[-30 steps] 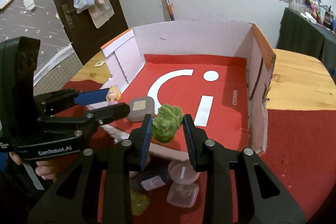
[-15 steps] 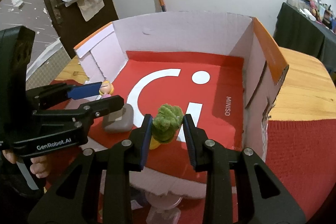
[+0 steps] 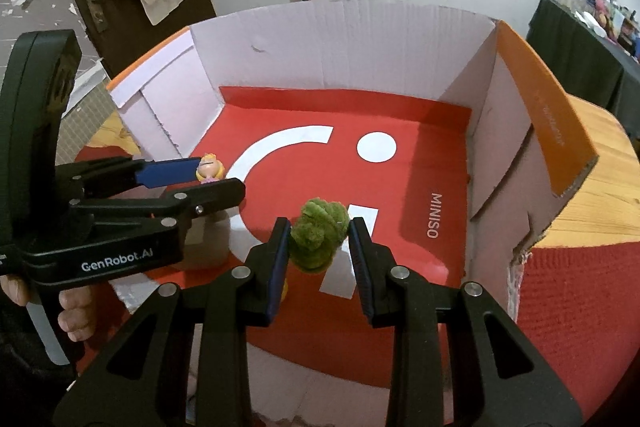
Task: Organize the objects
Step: 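Carry the green ball in the right tool into the box while the left carries the doll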
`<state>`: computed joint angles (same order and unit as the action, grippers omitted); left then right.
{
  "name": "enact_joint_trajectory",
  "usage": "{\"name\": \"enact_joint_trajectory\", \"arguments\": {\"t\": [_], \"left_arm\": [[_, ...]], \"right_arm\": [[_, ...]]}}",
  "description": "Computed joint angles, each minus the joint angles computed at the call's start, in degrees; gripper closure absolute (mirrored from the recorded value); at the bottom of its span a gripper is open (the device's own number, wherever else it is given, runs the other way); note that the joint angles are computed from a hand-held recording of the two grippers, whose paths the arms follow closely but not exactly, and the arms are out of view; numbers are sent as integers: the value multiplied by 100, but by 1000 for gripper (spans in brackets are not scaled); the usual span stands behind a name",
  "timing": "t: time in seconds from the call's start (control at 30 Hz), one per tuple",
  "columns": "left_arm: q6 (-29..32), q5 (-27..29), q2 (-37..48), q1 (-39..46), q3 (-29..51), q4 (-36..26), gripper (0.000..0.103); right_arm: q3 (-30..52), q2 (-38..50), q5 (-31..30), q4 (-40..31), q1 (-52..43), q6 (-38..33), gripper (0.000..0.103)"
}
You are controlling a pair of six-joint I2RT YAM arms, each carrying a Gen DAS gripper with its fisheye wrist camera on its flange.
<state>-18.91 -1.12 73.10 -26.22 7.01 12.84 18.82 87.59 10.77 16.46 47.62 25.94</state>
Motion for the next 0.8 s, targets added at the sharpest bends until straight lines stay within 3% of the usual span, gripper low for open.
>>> {"name": "enact_joint_trajectory", "arguments": {"t": [0.23, 0.8], "left_arm": [[53, 158, 536, 153, 168, 233, 52], [136, 206, 767, 165, 390, -79, 52]], "right_arm": [[99, 339, -90, 87, -215, -68, 74], [179, 783, -250, 214, -400, -154, 74]]}}
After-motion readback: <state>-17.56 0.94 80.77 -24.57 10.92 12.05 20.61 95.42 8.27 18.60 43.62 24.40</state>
